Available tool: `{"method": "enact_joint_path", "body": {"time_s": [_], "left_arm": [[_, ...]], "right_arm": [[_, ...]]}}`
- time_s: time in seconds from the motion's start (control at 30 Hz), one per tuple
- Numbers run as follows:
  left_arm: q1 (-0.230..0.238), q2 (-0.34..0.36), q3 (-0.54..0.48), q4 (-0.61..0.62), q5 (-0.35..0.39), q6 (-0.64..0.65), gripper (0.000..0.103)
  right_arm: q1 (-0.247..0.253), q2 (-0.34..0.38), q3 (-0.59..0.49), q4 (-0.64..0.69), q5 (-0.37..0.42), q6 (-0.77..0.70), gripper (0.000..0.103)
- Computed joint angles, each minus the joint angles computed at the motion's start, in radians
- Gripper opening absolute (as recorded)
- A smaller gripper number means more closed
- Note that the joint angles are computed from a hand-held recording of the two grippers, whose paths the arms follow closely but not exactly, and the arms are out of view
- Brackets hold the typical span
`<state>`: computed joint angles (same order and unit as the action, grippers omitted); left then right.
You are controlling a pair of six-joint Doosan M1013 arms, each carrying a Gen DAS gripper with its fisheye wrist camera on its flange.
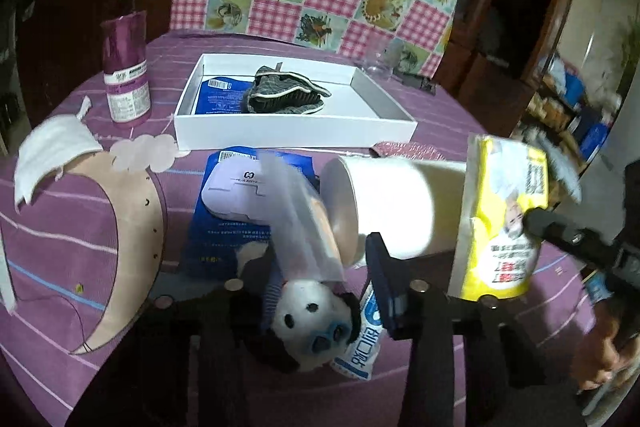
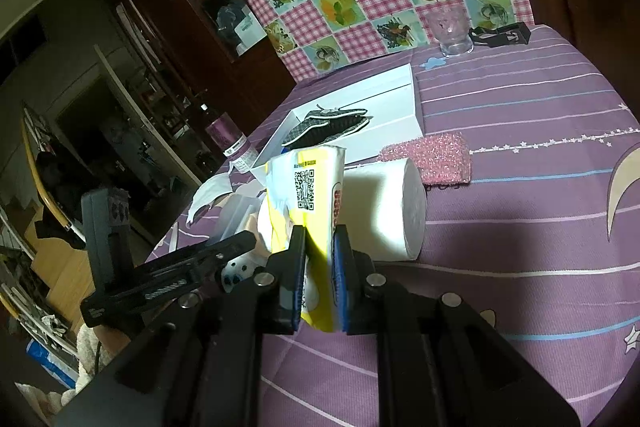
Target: Organize soft objects
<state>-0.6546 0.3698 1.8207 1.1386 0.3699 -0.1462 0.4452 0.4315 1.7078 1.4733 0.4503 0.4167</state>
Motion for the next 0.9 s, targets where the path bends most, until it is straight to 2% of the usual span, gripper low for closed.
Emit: {"method": "enact_joint_path", "body": {"time_s": [0.07, 0.13, 0.2, 0.3, 0.47, 0.63, 0.8, 0.9], "left_arm": [[-0.007, 0.009, -0.013, -0.016, 0.034, 0.040, 0.038], [-0.007, 0.011, -0.017, -0.013, 0.032, 0.048, 0.017], [-0.004, 0.012, -0.018, -0.028, 0.035, 0.052, 0.005], [0.004, 0.007, -0.008, -0.023, 0.024, 0.017, 0.004], [0.001, -0.011, 0.013, 0.089, 0.011, -0.098, 0.004], [-0.009, -0.028, 0.013, 0.106, 0.034, -0.103, 0.004], [-0.022, -0.059, 0.008, 0.123, 0.075, -0.094, 0.004], [-0.026, -0.075, -0.003, 0.139, 0.096, -0.088, 0.004]], "right_arm": [[-0.001, 0.000, 0.000, -0.005, 0.000, 0.007, 0.015], [-0.001, 0.001, -0.001, -0.008, 0.000, 0.011, 0.015], [-0.001, 0.001, -0.002, -0.010, 0.001, 0.012, 0.015], [0.000, 0.001, -0.001, -0.009, 0.000, 0.011, 0.015], [-0.001, 0.001, 0.000, 0.009, 0.005, -0.008, 0.015], [-0.005, 0.002, -0.005, 0.018, 0.020, -0.010, 0.015], [-0.014, 0.000, -0.022, -0.031, 0.045, 0.087, 0.015], [-0.012, -0.009, -0.047, -0.123, 0.033, 0.181, 0.015]]}}
